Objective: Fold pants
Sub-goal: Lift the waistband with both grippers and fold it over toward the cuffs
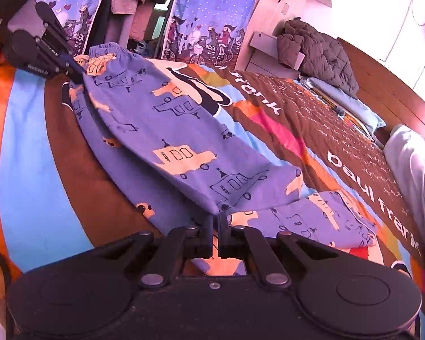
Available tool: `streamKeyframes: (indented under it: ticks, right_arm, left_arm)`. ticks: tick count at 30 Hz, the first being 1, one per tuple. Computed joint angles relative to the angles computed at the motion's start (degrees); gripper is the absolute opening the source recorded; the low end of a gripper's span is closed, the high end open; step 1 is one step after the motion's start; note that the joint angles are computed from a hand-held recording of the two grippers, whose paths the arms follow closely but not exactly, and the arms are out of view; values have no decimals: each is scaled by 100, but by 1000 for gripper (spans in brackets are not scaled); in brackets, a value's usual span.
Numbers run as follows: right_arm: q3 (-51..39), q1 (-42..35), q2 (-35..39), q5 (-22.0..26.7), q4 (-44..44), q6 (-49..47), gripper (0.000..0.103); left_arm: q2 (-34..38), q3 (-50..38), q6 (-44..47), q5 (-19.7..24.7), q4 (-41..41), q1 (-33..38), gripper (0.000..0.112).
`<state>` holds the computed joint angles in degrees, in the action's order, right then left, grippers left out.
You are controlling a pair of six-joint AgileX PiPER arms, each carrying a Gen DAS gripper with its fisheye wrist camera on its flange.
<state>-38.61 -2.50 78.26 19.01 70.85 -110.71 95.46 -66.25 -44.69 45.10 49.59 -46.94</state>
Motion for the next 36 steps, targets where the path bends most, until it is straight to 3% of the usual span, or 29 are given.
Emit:
streamKeyframes:
  ticks: [6,9,14,21,29,31,33,36]
  right_arm:
    - [8,7,132,-63,-75,-117,9]
    - [48,87,123,-158,82,-359,0]
    - [165,78,-89,-181,341,-719,0]
    - [281,-106,-512,150,-329,-205,0]
    - [453,81,-477,-95,-882,150,0]
    - [446,-15,-454,-22,-738,88,0]
    - [478,-50,-450,20,-650,55,0]
    - [527,25,-445,-71,-653,33,0]
  left_arm:
    - [-57,154,-76,-73,171,-39,3]
    - [-187,226,-84,-214,116,41,3]
    - [-575,439,9,-526,-90,157,3]
    - [-633,591,359,-334,-273,22,2]
    - [-794,731,358,-561,-354,178,4]
    - [-894,780,328,-698,-398,271,14]
    - [-952,802,91,-711,-263,309,49]
    - [-1167,896,-167,-988,-376,525,57]
